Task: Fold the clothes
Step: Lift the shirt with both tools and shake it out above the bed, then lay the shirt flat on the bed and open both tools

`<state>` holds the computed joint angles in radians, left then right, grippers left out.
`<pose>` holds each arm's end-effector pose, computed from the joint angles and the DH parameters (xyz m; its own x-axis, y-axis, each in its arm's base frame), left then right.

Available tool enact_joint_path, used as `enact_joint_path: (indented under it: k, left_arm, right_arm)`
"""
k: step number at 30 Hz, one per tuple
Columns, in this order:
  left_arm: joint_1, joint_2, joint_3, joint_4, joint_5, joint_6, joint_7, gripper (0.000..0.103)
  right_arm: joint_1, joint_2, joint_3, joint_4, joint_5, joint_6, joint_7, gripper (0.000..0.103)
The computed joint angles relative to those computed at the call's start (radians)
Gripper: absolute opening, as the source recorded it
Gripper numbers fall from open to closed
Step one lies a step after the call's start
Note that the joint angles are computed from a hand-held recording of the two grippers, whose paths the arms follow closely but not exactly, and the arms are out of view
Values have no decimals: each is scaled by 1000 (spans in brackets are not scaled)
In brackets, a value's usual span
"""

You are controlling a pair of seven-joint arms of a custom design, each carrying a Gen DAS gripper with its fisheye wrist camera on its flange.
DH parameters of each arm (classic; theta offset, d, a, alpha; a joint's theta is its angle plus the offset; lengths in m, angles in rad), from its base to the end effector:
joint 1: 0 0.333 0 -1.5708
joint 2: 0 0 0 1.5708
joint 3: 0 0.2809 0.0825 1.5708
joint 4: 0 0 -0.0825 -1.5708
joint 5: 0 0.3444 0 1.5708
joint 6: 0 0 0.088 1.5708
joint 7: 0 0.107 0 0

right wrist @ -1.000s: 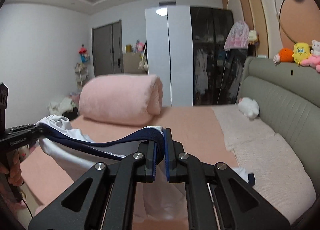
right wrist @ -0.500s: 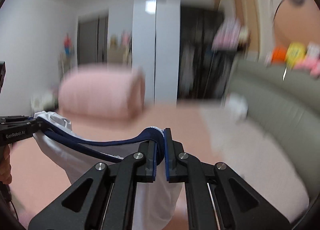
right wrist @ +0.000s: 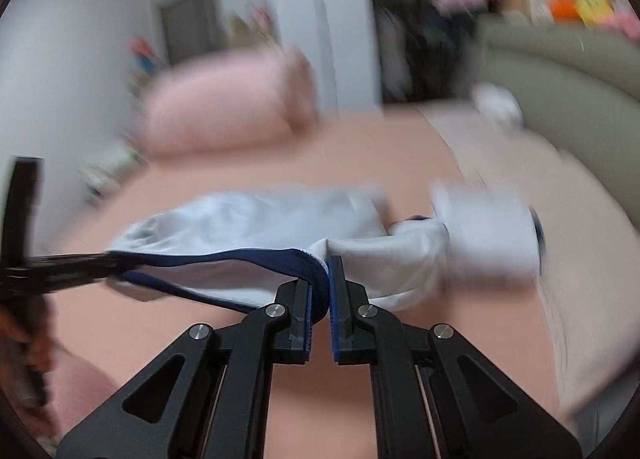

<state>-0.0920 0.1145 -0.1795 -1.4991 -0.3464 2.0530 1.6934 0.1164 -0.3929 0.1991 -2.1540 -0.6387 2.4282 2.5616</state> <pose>0.5618 -0.1687 0.6155 -0.3460 -0.8865 0.3072 -0.8788 0.1915 -0.4371 0.4337 0.1541 0.6072 -0.3037 -0.9527 -0.0082 -0.6002 0.1980 -0.7749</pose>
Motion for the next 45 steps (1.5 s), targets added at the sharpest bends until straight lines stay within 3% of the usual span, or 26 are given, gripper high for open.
enact_joint_path:
  k: [3,7,8,11,13,17,20,24,25,26,27,29,31,33,38,41,43,45]
  left_arm:
    - [-2,35,0,-65,17,-50,-33,19]
    - [29,-107,20,-237,-100,6,55,60]
    - [39,-133,35,-254,-169,-21,99,62]
    - [74,-162,100,-277,-447,-136,209,62]
    - [99,-171,119,-340,-534,-137,146,62]
    - [125,-183,120,-403,-445,-39,42,59]
    - [132,-166,126,-412,-537,-11,12,59]
    - [113,-88,90,-360,-567,72,-35,59]
    - [110,-73,82,-348,-541,88,-42,42]
    - [95,-46,67,-323,-456,115,-68,3]
    - [77,-14,52,-292,-354,139,-102,5]
    - [73,8,42,-233,-258,111,-93,5]
    - [68,6,41,-186,-143,97,-101,5]
    - [70,-6,54,-144,-7,96,-121,5]
    - [89,4,76,-66,177,88,-214,8]
    - [119,-45,68,-124,29,87,-182,22]
    - [117,-102,58,-203,-98,132,-92,22]
    - [97,-156,57,-269,-198,108,35,22]
  right_arm:
    - [42,53,-50,-102,113,17,-59,5]
    - [99,50,-142,-212,363,73,-232,5]
    - [103,17,-153,-233,407,72,-267,5]
    - [112,-81,-185,-285,534,54,-367,6]
    - [120,-145,-201,-307,611,26,-420,7]
    - [97,-210,-182,-292,673,-49,-460,9]
    - [85,-219,-163,-242,683,-90,-472,9]
    - [21,-218,-134,-206,636,-62,-432,13]
    - [-1,-202,-124,-200,611,-51,-414,15]
    - [-22,-168,-115,-191,584,-36,-397,16]
    - [-39,-129,-108,-179,555,-30,-381,16]
    - [-62,-31,-99,-144,496,-52,-362,16]
    - [-52,67,-110,-89,461,-150,-391,16]
    - [-33,76,-121,-95,436,-174,-412,13]
    - [-30,56,-108,-80,320,-230,-361,13]
    - [-16,2,-139,-126,361,-148,-348,16]
    - [-4,-27,-156,-156,405,-86,-377,16]
    - [4,-31,-156,-168,430,-59,-412,16]
